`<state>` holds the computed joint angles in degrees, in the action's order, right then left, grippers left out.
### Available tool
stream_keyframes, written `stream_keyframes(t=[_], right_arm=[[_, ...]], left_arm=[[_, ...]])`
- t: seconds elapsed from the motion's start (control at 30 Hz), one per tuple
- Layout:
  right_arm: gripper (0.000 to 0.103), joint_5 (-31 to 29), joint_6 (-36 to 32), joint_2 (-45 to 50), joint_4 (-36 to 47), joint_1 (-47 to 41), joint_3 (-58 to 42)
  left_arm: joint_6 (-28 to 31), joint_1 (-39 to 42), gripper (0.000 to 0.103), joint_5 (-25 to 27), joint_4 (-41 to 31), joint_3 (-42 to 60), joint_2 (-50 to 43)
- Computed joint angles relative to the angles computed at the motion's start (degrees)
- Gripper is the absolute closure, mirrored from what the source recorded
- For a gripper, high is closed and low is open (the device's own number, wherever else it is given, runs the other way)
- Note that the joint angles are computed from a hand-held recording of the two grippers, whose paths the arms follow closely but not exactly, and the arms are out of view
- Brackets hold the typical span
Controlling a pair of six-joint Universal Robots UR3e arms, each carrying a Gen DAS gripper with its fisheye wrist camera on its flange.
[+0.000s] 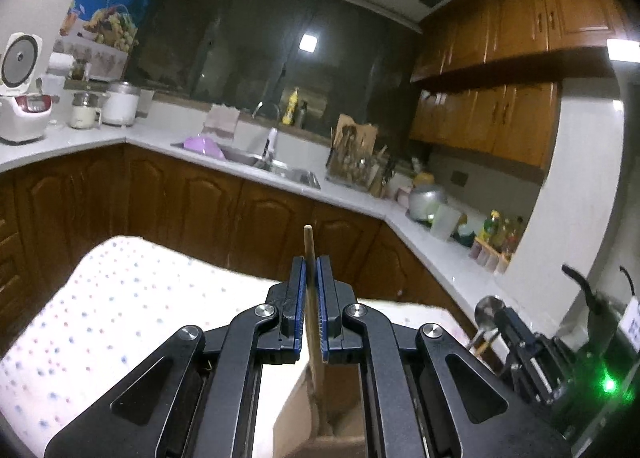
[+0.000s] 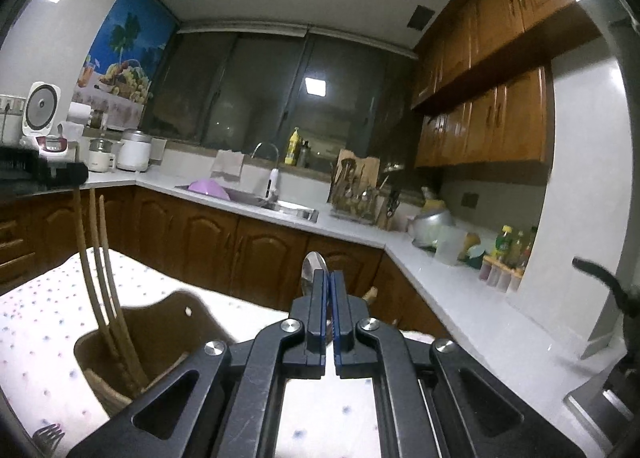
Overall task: Organize utensils
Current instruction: 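Lower the chopstick and spoon into the wooden holder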
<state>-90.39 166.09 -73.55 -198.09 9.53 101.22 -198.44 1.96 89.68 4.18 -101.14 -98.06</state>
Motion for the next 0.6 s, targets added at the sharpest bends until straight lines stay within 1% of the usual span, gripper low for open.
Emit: stream_keyframes(t=[0.1, 0.2, 0.27, 0.53, 0.6], right_arm=[[0.101, 1.8, 0.5, -0.8, 1.3, -0.8, 1.7], [0.101, 3.6, 0.5, -1.3, 3.3, -1.6, 2.6], [0.101, 4.8, 0.7, -1.9, 5.5, -2.2, 2.9], [0.102, 9.4, 2.0, -3.5, 12.2, -4.5, 2.3], [0.102, 9.7, 2.2, -3.8, 13.2, -4.6, 2.1]], left_arm=[[0.4, -0.9, 0.098, 0.6, 0.7, -1.3, -0.6], [0.4, -0.8, 0.097, -0.7, 0.0, -1.9, -0.8], [1.4, -1.5, 0.097, 0.6, 0.5, -2.2, -1.0], [2.3, -0.2, 0.097, -1.9, -3.0, -1.2, -0.2], [2.6, 0.0, 0.096, -2.2, -3.6, -1.0, -0.1]])
